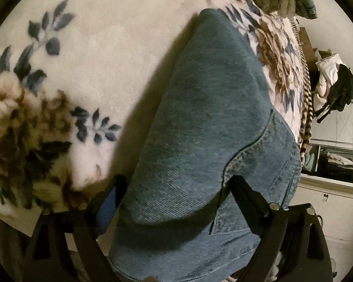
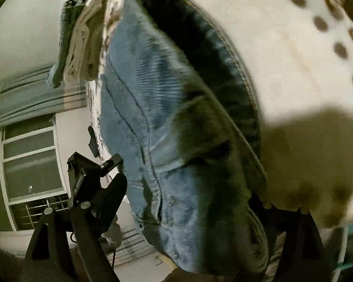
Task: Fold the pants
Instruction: 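Lift the folded jeans with both grippers and carry them toward the clothes stack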
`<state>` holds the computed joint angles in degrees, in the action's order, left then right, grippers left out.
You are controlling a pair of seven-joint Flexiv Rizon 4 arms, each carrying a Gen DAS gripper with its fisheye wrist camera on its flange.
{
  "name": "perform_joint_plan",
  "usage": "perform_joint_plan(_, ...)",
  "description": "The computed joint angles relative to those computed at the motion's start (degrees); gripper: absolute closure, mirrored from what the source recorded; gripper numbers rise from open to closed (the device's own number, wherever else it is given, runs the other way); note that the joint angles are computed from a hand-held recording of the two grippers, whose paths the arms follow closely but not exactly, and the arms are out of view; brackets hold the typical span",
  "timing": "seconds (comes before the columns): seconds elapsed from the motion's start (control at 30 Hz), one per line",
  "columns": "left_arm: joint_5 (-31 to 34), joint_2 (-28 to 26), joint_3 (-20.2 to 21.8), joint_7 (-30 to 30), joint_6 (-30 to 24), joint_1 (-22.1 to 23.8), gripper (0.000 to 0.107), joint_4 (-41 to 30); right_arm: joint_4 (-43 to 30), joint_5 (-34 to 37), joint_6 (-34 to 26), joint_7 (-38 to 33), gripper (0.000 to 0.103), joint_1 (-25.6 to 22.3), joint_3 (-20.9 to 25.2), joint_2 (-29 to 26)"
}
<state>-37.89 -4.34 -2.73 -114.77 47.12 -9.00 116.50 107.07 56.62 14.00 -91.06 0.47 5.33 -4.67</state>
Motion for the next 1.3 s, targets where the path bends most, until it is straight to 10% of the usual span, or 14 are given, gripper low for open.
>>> perform_joint_plan(0.23, -4.4, -0.2, -0.3, 3.5, 1.5, -0.2, 0.009, 1.4, 0.8, 0.5, 3.0, 0.7, 0.022, 0.8, 0.9, 0.3)
perform_joint_plan(0.33, -4.8, -0.2, -0.4, 4.3, 1.5, -0.2, 0.01, 1.4, 2.0, -2.9, 5.6, 0.5, 0.041, 2.3, 1.7, 1.2)
perform_joint_plan(0.57, -1.2, 1.1, -0.6, 6.1, 3.1, -1.0, 0.079, -0.1, 5.2, -6.7, 11.4, 4.8, 0.062, 4.6, 2.2, 5.6)
perform_joint_plan(0.93, 7.7, 4.0, 0.3, 1.8, -2.5, -0.4, 0.085, -7.7, -0.4, -12.2, 9.1, 9.9, 0.066, 8.8, 0.2, 10.5)
perform_joint_plan(1.3, 13.2, -1.8, 1.6, -0.9, -16.8, 5.8, 0.085, -31.7, -25.8, -14.4, 2.3, 16.8, 0.066, 11.3, 0.2, 1.4)
